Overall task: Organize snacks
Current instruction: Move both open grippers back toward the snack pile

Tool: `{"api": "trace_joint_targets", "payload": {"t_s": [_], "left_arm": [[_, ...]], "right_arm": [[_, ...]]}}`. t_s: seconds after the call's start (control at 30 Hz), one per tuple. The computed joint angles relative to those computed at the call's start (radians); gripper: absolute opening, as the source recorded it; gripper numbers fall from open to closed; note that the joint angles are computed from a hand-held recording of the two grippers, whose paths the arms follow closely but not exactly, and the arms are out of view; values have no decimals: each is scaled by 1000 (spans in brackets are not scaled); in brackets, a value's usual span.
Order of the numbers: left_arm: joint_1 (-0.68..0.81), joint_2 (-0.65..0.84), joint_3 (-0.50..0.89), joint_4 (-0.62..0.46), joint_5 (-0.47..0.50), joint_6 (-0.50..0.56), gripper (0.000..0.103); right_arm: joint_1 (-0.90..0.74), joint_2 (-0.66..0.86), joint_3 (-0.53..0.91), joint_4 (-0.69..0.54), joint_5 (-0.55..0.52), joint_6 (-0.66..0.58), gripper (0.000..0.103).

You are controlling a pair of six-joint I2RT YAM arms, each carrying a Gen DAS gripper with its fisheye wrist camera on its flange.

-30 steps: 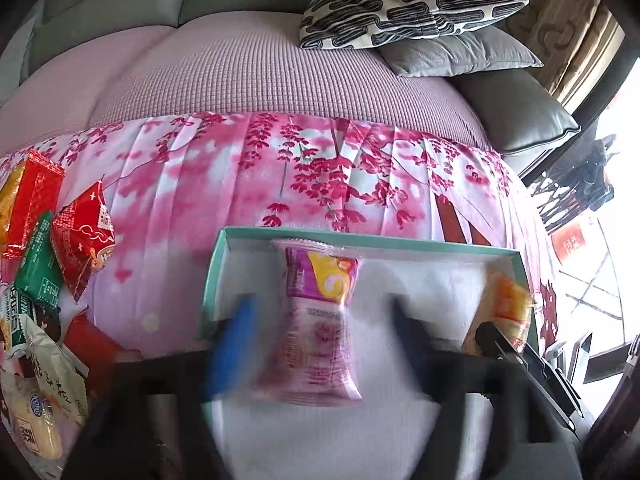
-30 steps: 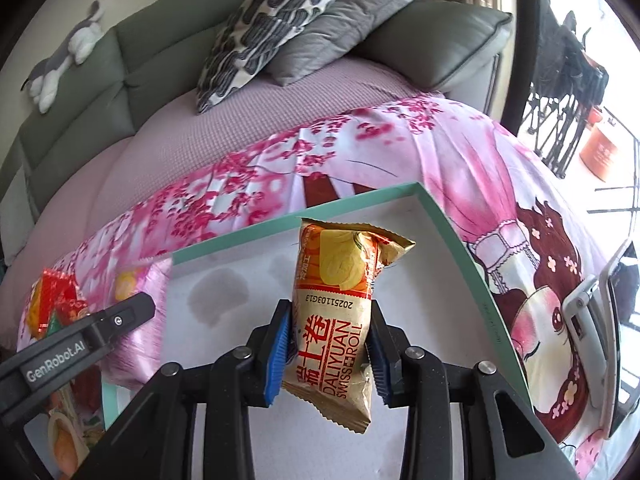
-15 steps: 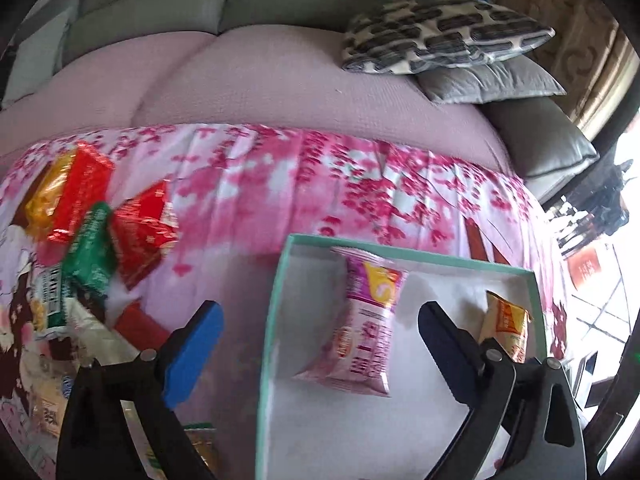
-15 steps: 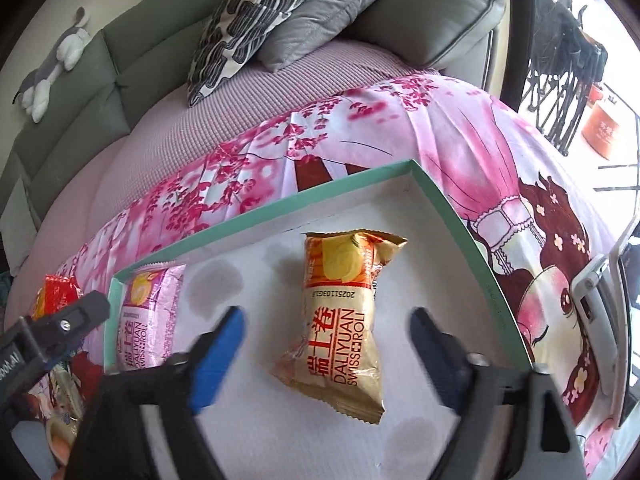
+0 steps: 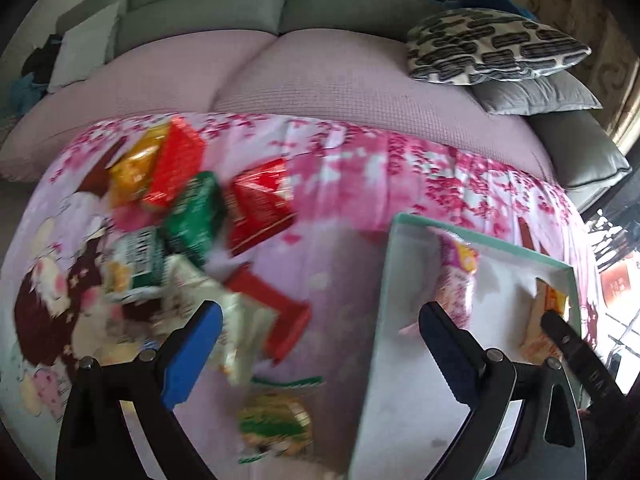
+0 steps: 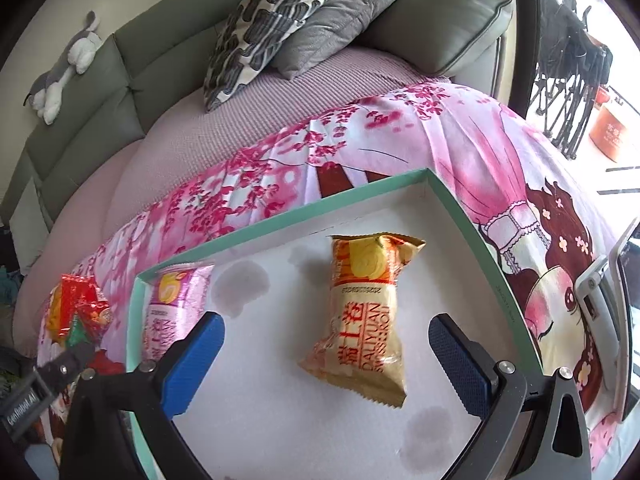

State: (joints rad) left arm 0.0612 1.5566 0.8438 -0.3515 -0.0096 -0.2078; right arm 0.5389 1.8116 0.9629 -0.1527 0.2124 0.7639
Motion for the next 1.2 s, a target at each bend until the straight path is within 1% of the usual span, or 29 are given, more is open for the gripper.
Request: {"api": "trace_joint_targets", "payload": {"t_s": [0.13,0.23,0.37,0.53,0.63,0.7,0.93,1.2], "left_arm": [[70,-59,-37,-22,23,30,99],[119,-108,-67,-33,14,55,99],[189,-171,-105,-46,27,94,99],[284,-221,-146,-53,33,165,99],[354,-223,-162,-43,51,208,99],[400,-197,-157,-37,55,224,99],[523,-143,-133,-32,99,278,99],[628,-85,-90,-53,153,290,99]], "right_arm": [[26,-25,-7,6,4,-7,103],[52,-38,-4,4,11,-21,103],[92,-40,5,3,17,-49,103],[162,-30,32,-7,30,-57,103],[210,-14,51,-2,25,-65,103],[241,10,76,-6,18,-64,103],[370,125,210,-49,7,-81,103],[484,254,372,-110,3,-131,103]]}}
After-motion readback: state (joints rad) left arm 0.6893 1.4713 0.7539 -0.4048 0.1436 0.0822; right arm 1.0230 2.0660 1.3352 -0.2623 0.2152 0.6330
